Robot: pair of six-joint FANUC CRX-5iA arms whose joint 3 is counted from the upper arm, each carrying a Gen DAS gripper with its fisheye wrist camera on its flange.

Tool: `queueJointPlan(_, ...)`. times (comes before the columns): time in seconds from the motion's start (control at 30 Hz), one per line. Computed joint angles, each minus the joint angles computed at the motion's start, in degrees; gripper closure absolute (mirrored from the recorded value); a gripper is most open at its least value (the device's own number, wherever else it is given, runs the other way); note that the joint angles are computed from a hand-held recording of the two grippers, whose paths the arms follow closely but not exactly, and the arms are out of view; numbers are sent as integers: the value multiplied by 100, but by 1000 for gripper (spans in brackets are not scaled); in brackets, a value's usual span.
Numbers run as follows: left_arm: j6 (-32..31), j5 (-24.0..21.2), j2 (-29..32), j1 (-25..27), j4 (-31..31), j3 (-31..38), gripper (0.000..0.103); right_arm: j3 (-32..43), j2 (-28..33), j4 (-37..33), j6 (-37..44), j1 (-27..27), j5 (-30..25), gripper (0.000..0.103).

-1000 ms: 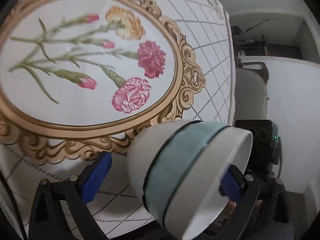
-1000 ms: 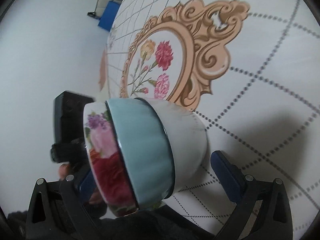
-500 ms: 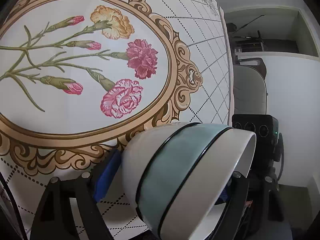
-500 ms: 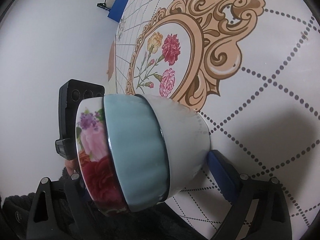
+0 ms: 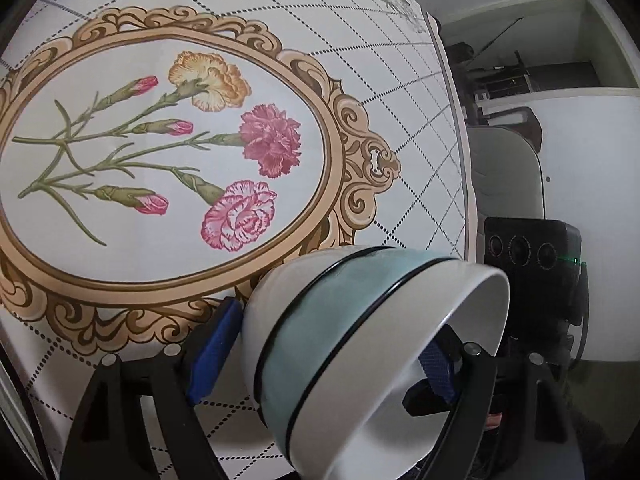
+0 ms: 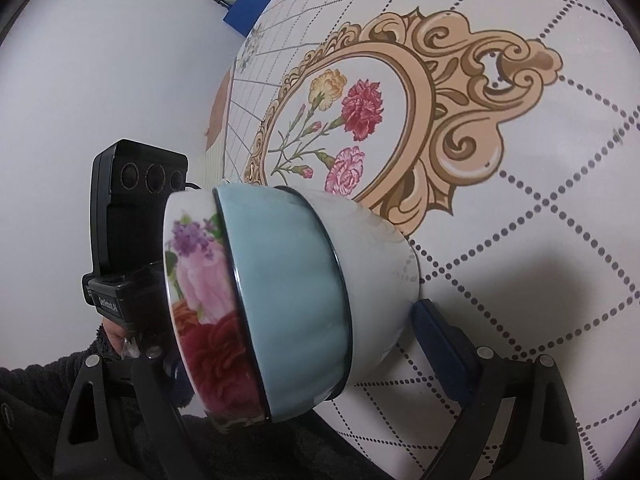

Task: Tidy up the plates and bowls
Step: 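Lift the nested bowl stack with the left tool, tilting it, then carry the nested bowls with the left tool and lower them onto the plate stack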

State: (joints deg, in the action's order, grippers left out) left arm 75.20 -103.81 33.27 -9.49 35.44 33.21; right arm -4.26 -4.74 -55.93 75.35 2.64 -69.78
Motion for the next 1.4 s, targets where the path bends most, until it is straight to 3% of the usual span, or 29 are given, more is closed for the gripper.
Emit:
queueJointPlan(0.27,123,-58,37,-14,-103,168,23,198,213,106,-389,83,-57,11)
queueJointPlan(0.33,144,-81,71,-17,-202,202,22,226,226,401,-644,187,-44,21)
queueJointPlan(0.4,119,2,48,14,-173,86,23,222,248,514,-834,204,-20,40)
queueJointPlan(0.43,164,0,56,22,-176,65,23,228,281,472,-775,168,-59,43)
queueJointPlan(1.0,394,-49,21,6,-473,423,24,642,685,32,-245,-98,-565,44)
queueJointPlan(1.4,766,-196,8,271,-459,944,24,1663,1198,20,-367,105,-1068,44)
